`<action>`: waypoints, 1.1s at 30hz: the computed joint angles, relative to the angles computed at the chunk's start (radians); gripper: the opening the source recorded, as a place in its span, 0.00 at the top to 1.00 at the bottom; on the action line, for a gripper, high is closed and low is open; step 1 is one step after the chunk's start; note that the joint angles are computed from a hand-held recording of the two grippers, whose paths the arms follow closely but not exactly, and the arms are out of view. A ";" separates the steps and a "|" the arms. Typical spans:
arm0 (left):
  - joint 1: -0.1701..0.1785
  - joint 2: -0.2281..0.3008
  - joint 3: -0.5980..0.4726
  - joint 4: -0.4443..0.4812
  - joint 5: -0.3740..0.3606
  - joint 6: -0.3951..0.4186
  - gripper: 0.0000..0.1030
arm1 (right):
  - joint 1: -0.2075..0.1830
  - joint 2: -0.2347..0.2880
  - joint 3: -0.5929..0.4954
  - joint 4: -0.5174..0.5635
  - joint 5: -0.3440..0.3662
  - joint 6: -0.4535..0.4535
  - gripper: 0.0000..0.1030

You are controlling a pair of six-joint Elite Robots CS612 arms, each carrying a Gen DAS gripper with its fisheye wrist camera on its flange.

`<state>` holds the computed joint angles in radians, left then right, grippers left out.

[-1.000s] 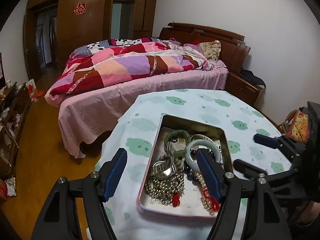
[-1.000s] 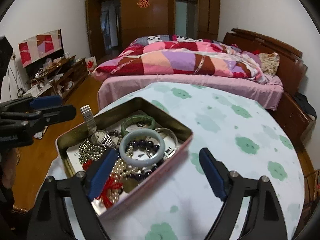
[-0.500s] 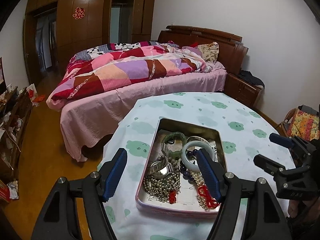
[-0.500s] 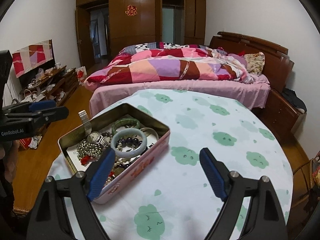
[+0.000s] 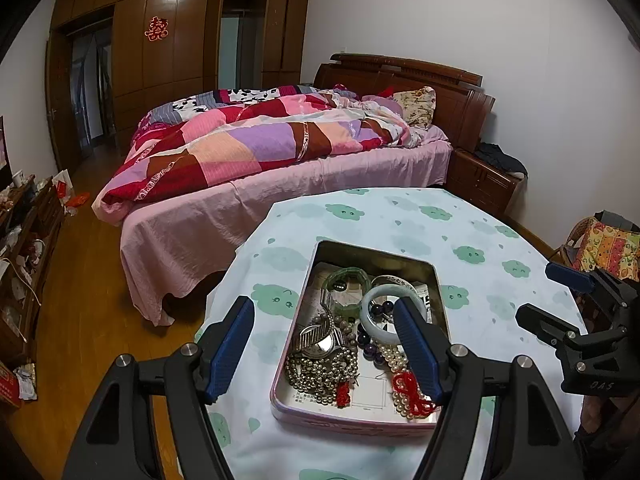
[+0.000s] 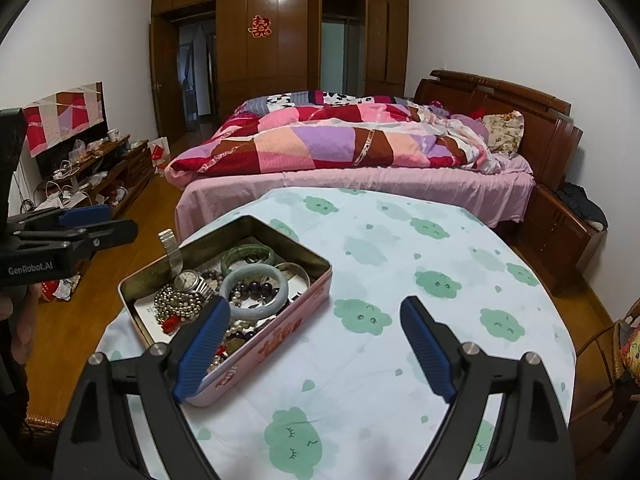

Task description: Organize jewelry

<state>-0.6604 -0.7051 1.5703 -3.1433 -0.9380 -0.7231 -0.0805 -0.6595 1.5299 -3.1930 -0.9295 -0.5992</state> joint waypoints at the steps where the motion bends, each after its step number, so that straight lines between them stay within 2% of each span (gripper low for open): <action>1: 0.000 0.000 -0.001 0.004 0.002 -0.002 0.30 | 0.000 0.000 0.000 -0.002 -0.001 0.001 0.13; 33: 0.003 0.002 -0.005 0.026 -0.015 -0.012 0.30 | -0.004 -0.005 0.002 -0.010 0.000 0.008 0.12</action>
<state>-0.6575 -0.7034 1.5655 -3.1177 -0.9528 -0.7347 -0.0846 -0.6642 1.5324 -3.2033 -0.9299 -0.5917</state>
